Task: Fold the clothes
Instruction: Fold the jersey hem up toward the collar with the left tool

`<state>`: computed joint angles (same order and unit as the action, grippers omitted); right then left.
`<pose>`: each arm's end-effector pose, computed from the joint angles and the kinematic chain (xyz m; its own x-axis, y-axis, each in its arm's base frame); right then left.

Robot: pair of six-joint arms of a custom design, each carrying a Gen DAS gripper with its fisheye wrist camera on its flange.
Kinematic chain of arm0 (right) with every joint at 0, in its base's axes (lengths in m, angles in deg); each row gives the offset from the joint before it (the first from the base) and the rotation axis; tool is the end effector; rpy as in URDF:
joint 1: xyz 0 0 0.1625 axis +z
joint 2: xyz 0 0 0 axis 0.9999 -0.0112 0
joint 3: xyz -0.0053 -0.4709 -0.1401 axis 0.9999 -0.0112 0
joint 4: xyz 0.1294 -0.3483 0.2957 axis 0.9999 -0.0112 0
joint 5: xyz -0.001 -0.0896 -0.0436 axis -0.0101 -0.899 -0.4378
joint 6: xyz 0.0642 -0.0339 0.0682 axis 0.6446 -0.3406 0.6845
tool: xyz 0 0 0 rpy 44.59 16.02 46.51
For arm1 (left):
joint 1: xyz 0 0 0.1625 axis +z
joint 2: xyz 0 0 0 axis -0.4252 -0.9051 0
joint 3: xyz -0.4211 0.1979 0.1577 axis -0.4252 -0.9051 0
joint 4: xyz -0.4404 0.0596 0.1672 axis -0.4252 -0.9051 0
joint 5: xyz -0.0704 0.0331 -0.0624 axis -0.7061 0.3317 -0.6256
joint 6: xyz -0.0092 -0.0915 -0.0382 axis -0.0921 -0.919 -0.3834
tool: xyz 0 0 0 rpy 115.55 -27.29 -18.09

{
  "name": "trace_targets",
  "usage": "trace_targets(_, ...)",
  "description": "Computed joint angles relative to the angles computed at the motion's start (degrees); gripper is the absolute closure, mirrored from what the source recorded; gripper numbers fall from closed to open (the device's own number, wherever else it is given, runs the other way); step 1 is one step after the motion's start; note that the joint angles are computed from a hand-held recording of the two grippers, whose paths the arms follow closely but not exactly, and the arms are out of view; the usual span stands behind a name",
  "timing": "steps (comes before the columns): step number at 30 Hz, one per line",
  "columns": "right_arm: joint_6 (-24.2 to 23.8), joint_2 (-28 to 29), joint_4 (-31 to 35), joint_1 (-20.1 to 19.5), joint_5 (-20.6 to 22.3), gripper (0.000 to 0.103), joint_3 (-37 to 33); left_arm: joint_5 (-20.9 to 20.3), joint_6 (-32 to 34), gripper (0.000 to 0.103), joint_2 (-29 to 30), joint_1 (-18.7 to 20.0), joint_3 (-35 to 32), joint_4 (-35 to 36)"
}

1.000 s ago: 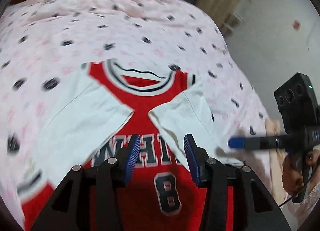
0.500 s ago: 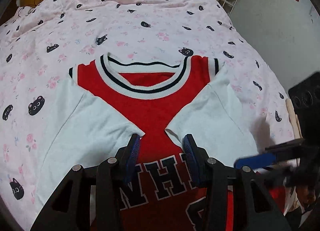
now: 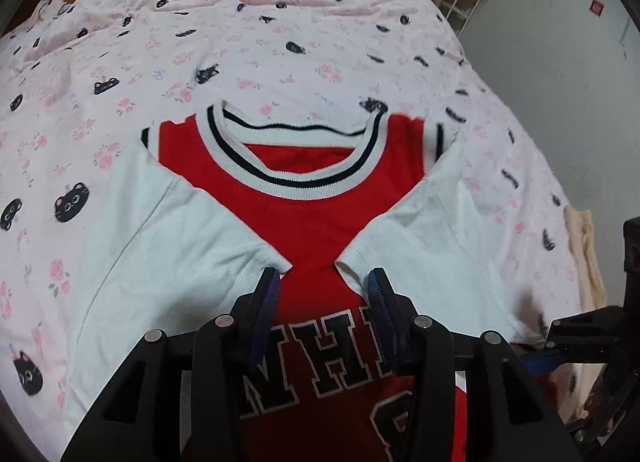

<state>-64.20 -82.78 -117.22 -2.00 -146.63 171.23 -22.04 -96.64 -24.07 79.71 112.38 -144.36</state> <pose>0.0929 -0.6124 0.1796 -0.8532 -0.5053 0.1293 -0.5064 0.8619 0.0265 -0.2230 -0.6497 0.0328 -0.8870 0.0256 -0.4610 0.2731 0.8341 -0.4792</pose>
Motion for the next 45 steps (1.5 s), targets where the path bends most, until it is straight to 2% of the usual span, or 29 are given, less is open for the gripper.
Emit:
trace_targets(4, 0.6, -6.5, -5.9, -2.2, 3.8, 0.045, 5.6, -0.5, -0.1, 0.062, -4.1, -2.5, 6.6, -6.8)
trace_targets(7, 0.8, -11.6, -7.7, -4.6, 5.0, 0.045, 9.9, 2.1, 0.6, 0.061, -8.7, -5.9, 14.5, -10.3)
trace_targets(11, 0.7, -18.2, -7.4, -8.6, 5.0, 0.045, 15.0, 10.3, -2.3, 0.056, -15.1, -10.9, 24.7, -5.9)
trace_targets(14, 0.6, -21.6, -6.6, -11.4, 4.6, 0.044, 17.9, 12.2, -7.5, 0.055, -19.0, -12.9, 29.9, -0.5)
trace_targets(16, 1.0, -22.2, -6.8, -12.5, 3.9, 0.044, 19.0, 10.6, -11.0, 0.055, -21.0, -13.3, 32.5, 1.0)
trace_targets(19, 1.1, -23.9, -7.7, -14.1, 4.5, 0.044, 21.0, 7.1, -13.9, 0.055, -22.8, -13.2, 35.2, -1.0)
trace_targets(22, 1.1, -25.9, -8.0, -14.8, 5.0, 0.044, 22.6, 5.4, -15.7, 0.055, -23.4, -13.6, 37.0, -1.7)
trace_targets(28, 0.6, -28.1, -9.4, -15.1, 1.5, 0.044, 25.8, 2.6, -17.3, 0.055, -23.9, -14.0, 37.8, 3.5)
trace_targets(34, -0.4, -29.5, -9.5, -15.6, -2.3, 0.044, 28.1, -2.5, -18.2, 0.055, -23.7, -11.4, 36.1, 11.5)
trace_targets(41, -1.1, -29.6, -11.0, -17.8, -2.0, 0.045, 29.7, -6.8, -15.1, 0.057, -24.1, -8.4, 37.0, 6.0)
trace_targets(42, -1.3, -29.9, -11.0, -18.2, -1.7, 0.045, 29.8, -6.5, -15.2, 0.063, -24.2, -8.6, 37.2, 5.8)
trace_targets(43, -1.4, -30.1, -11.0, -18.5, -1.5, 0.045, 30.0, -6.1, -15.3, 0.078, -24.3, -9.0, 37.3, 5.8)
trace_targets(45, -1.6, -30.2, -11.0, -18.7, -1.4, 0.045, 30.0, -5.9, -14.6, 0.093, -24.3, -9.7, 37.8, 5.0)
